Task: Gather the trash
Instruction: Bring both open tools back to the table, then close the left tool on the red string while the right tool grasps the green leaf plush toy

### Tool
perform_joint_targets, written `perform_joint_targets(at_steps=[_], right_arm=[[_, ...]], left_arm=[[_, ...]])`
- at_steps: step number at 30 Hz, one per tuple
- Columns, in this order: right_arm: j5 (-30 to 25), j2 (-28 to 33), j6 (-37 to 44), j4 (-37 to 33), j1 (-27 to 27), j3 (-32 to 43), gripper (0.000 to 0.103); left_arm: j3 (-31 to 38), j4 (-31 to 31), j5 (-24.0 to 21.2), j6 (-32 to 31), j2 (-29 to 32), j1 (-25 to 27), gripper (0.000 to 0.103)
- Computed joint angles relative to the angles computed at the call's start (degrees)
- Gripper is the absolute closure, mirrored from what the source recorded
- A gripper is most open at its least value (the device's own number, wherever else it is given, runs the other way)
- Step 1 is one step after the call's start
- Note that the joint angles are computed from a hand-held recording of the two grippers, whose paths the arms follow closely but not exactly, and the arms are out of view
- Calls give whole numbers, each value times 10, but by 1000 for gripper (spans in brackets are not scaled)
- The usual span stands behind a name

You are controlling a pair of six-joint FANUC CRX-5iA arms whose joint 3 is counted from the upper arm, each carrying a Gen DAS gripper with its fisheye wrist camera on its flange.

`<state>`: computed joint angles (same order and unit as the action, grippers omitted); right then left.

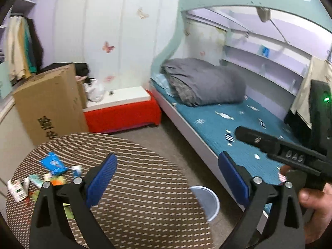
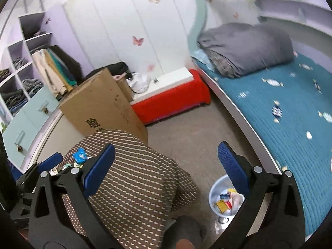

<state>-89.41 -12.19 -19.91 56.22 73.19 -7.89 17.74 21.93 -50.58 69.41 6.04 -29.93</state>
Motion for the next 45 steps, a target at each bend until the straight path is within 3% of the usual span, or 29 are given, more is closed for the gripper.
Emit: perform_joint_targets(at_steps=[9, 20, 30, 36, 39, 43, 45], right_arm=[[72, 94, 132, -4, -31, 97, 6], [185, 214, 304, -105, -79, 232, 6], [212, 332, 459, -211, -105, 369, 7], [196, 399, 534, -265, -117, 453, 30], [192, 425, 562, -271, -120, 485, 32], [179, 453, 594, -275, -121, 521, 45], [183, 454, 599, -276, -122, 520, 45]], left_arm=[[-74, -17, 31, 23, -69, 79, 7], [-154, -26, 20, 49, -126, 197, 7], [-184, -58, 9, 76, -136, 270, 7], [-181, -71, 2, 78, -118, 286, 7], [-175, -65, 5, 68, -101, 286, 7], [-139, -78, -1, 68, -57, 277, 7], [-113, -83, -11, 67, -29, 274, 7]])
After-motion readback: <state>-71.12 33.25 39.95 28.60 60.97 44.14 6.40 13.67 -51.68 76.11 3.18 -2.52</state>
